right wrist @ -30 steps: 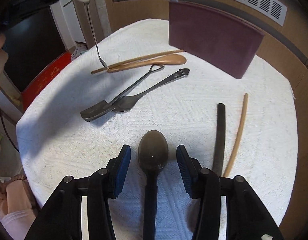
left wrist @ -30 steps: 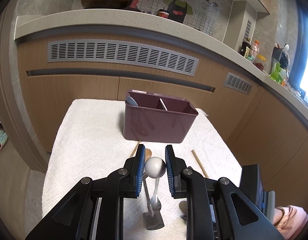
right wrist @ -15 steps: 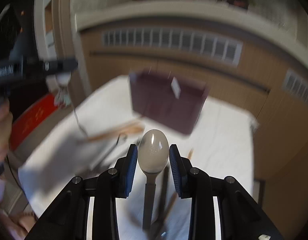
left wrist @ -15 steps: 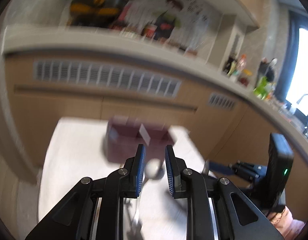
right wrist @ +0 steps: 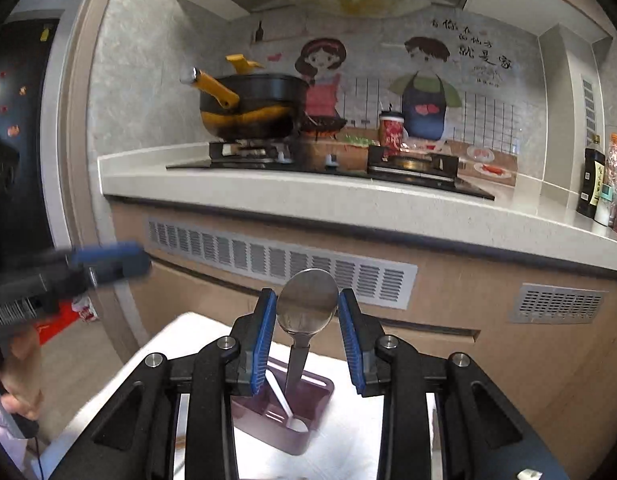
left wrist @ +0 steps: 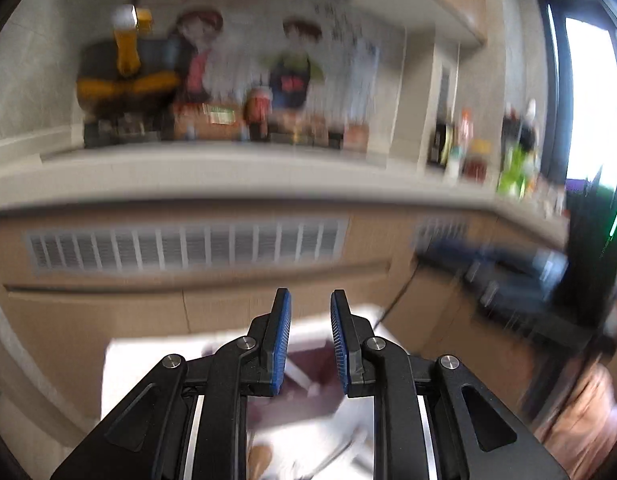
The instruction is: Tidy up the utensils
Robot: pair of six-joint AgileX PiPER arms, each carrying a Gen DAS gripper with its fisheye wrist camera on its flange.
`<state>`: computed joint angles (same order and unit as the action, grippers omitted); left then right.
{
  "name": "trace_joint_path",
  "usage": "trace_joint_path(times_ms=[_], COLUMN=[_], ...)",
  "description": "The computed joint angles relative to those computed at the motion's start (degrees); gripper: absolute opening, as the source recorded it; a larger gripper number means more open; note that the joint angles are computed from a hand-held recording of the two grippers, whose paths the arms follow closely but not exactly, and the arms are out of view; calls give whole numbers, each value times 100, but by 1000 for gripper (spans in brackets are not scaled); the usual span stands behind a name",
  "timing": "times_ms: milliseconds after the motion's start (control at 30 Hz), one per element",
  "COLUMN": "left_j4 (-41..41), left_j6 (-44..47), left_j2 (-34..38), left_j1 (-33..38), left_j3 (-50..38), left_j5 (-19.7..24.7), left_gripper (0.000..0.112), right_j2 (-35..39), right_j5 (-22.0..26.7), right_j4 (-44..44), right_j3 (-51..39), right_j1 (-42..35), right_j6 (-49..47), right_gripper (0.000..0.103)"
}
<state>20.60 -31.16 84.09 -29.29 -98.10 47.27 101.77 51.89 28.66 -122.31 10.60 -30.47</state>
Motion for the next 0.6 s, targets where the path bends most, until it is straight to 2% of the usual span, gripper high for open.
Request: trace_joint_path(times_ms=[67, 133, 233, 367, 500, 600], left_j4=[-464, -1015, -1587, -2543, -2080, -2173], left_j6=[292, 686, 1290, 2499, 2365, 2397], left_j2=[133, 369, 717, 1363, 2003, 2486], left_j1=[105, 167, 107, -12, -335, -282], left_j3=[476, 785, 1037, 902, 404, -136], left_j5=[-105, -132, -138, 48, 359, 701], left_gripper=[21, 21, 22, 25, 29, 31], right_j2=[-174, -192, -384, -530, -617, -669], right_j5=[-110, -1, -23, -68, -102, -59], right_j4=[-39, 3, 82, 239, 520, 708], right_j3=[405, 592, 1093, 1479, 1740, 1890], right_j1=[-49, -161, -346, -590, -876, -1047], right_j6=[-109, -190, -453, -704, -1033, -1221], right_gripper=[29, 29, 29, 29, 29, 29])
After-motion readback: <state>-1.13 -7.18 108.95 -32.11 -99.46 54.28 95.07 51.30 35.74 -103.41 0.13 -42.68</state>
